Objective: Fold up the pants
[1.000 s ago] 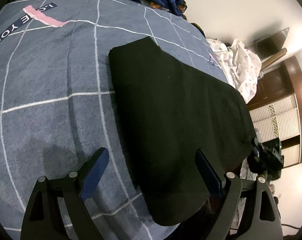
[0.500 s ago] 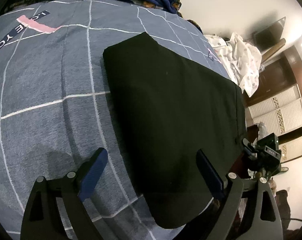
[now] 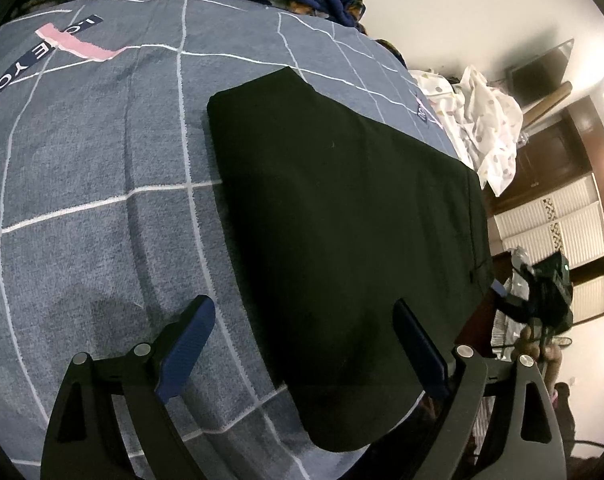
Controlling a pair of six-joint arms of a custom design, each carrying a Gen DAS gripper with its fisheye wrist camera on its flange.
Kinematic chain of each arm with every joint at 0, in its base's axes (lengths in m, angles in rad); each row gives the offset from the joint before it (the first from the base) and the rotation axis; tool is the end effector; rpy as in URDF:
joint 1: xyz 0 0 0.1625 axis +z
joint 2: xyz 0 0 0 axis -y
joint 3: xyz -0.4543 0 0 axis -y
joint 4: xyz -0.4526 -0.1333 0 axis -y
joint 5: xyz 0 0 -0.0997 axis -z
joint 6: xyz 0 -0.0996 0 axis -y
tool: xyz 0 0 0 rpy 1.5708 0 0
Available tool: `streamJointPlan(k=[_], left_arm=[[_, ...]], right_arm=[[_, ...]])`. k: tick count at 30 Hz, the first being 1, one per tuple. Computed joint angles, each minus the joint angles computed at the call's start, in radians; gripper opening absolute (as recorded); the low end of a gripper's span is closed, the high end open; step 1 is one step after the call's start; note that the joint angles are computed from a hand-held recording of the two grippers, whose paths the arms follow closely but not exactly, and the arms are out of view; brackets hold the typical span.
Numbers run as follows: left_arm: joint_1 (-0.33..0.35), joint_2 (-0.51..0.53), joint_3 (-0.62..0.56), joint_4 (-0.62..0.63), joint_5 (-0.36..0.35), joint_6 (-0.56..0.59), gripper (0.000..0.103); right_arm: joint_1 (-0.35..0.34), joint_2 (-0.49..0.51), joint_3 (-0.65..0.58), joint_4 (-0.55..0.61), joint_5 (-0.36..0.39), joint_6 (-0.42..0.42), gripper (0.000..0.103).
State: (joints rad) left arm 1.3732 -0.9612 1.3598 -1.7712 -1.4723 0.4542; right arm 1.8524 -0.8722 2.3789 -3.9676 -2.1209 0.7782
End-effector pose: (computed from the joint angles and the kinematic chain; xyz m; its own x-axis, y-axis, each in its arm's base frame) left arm -0.0080 -0.7688 0.2425 -0.7890 0.6144 -0.0002 0.5994 0.7698 0.2192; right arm 0.2031 -0.4096 0.0828 -0.7864 0.5336 -0.3112 0.5296 0.3229 -0.7844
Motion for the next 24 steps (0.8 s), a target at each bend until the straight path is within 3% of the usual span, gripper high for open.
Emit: streamJointPlan(k=[9,10,12,14,17,24], left_arm=[[-0.004,-0.003,0.006,-0.004,0.011,0.015,0.091],[-0.005,-0.004,0.007,-0.005,0.011,0.016,0.092],[-0.005,-0.005,0.007,-0.002,0.012,0.018,0.092],[-0.005,-0.003,0.003,0.003,0.01,0.017,0.092],[-0.001,0.003,-0.009,0.011,-0.003,-0.001,0.092],[0.015,0.015,-0.04,0.023,-0.031,-0.035,0.092]], right_arm=[[-0.125,-0.036,-0.029,0.077,0.192,-0.107,0.061],[-0.133,-0.035,-0.036,0.089,0.204,-0.112,0.056],[-0.137,-0.037,-0.052,0.138,0.214,-0.127,0.023],[-0.11,-0.042,-0.07,0.196,0.153,-0.144,0.014],[-0.078,-0.045,-0.083,0.2,0.115,-0.172,0.012],[-0.09,-0.023,-0.107,0.188,0.2,-0.185,0.012]])
